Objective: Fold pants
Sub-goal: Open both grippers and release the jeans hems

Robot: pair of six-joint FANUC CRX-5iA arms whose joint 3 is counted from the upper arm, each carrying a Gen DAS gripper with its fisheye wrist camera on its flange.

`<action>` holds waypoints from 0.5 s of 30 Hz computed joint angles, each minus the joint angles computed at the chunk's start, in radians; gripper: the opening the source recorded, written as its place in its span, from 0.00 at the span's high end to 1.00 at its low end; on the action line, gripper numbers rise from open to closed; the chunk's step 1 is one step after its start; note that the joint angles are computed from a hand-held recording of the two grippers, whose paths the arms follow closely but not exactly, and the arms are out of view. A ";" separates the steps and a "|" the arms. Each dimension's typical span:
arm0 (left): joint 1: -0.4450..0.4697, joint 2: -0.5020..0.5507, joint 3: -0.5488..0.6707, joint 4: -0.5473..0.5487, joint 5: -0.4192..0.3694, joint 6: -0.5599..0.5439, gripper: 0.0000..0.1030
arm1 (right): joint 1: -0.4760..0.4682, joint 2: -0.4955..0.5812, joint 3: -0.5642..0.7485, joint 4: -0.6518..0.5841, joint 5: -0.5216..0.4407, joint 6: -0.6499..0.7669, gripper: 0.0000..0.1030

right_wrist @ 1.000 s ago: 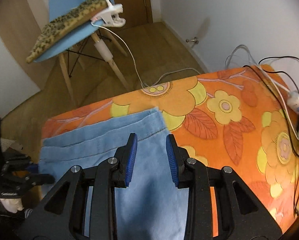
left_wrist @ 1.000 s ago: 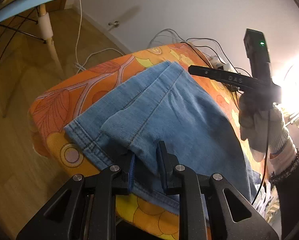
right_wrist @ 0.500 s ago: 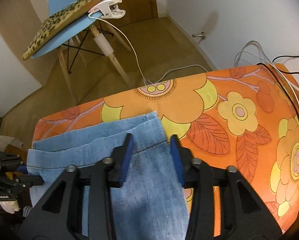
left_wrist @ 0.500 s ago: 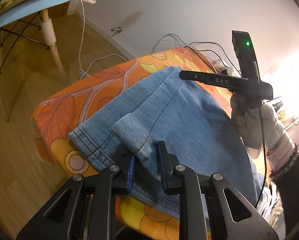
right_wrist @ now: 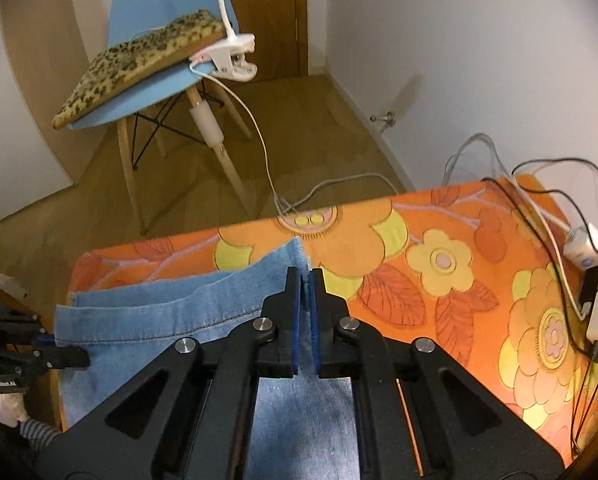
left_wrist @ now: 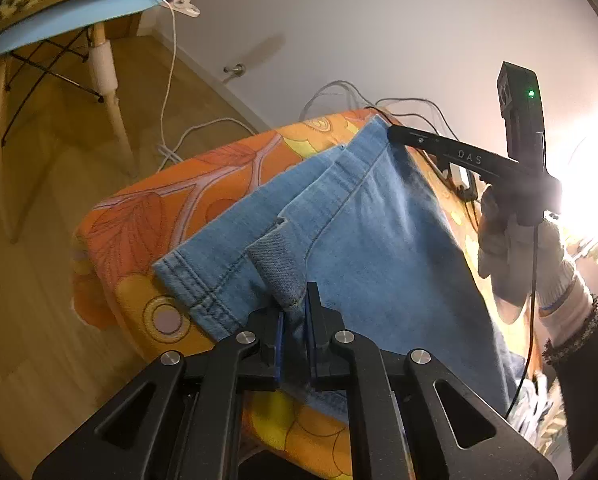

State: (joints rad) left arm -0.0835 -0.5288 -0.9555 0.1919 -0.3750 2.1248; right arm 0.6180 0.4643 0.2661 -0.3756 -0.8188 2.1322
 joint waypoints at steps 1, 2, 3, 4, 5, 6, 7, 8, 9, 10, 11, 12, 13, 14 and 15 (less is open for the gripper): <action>0.002 -0.006 0.000 -0.005 -0.002 0.005 0.93 | 0.003 -0.002 0.001 0.000 0.003 -0.001 0.96; 0.007 -0.016 0.000 -0.013 -0.007 0.009 0.93 | 0.007 -0.002 0.003 0.002 0.006 -0.003 0.96; 0.010 -0.018 0.005 -0.024 -0.014 0.014 0.93 | 0.014 -0.001 0.005 0.010 0.014 -0.010 0.96; 0.015 -0.021 0.008 -0.033 -0.019 0.018 0.93 | 0.024 0.004 0.008 0.028 0.021 -0.026 0.96; 0.020 -0.025 0.007 -0.033 -0.022 0.014 0.93 | 0.033 0.009 0.007 0.047 0.028 -0.043 0.96; 0.024 -0.027 0.009 -0.037 -0.027 0.015 0.93 | 0.041 0.018 0.013 0.062 0.031 -0.059 0.96; 0.027 -0.031 0.011 -0.043 -0.032 0.018 0.93 | 0.044 0.024 0.017 0.064 0.031 -0.063 0.96; 0.031 -0.035 0.011 -0.046 -0.038 0.016 0.93 | 0.049 0.029 0.018 0.070 0.038 -0.071 0.96; 0.035 -0.036 0.010 -0.044 -0.042 0.009 0.93 | 0.054 0.034 0.019 0.072 0.043 -0.076 0.96; 0.040 -0.034 0.008 -0.041 -0.044 0.002 0.93 | 0.056 0.039 0.022 0.073 0.041 -0.079 0.96; 0.041 -0.029 0.008 -0.042 -0.045 -0.001 0.93 | 0.060 0.044 0.020 0.083 0.048 -0.090 0.96; 0.042 -0.022 0.005 -0.036 -0.043 -0.007 0.93 | 0.064 0.050 0.018 0.097 0.055 -0.106 0.96; 0.042 -0.015 0.002 -0.031 -0.039 -0.011 0.93 | 0.065 0.056 0.023 0.099 0.051 -0.111 0.96; 0.042 -0.006 0.000 -0.025 -0.036 -0.014 0.93 | 0.066 0.060 0.022 0.104 0.055 -0.117 0.96; 0.044 -0.001 -0.003 -0.016 -0.033 -0.020 0.93 | 0.070 0.066 0.020 0.115 0.058 -0.129 0.96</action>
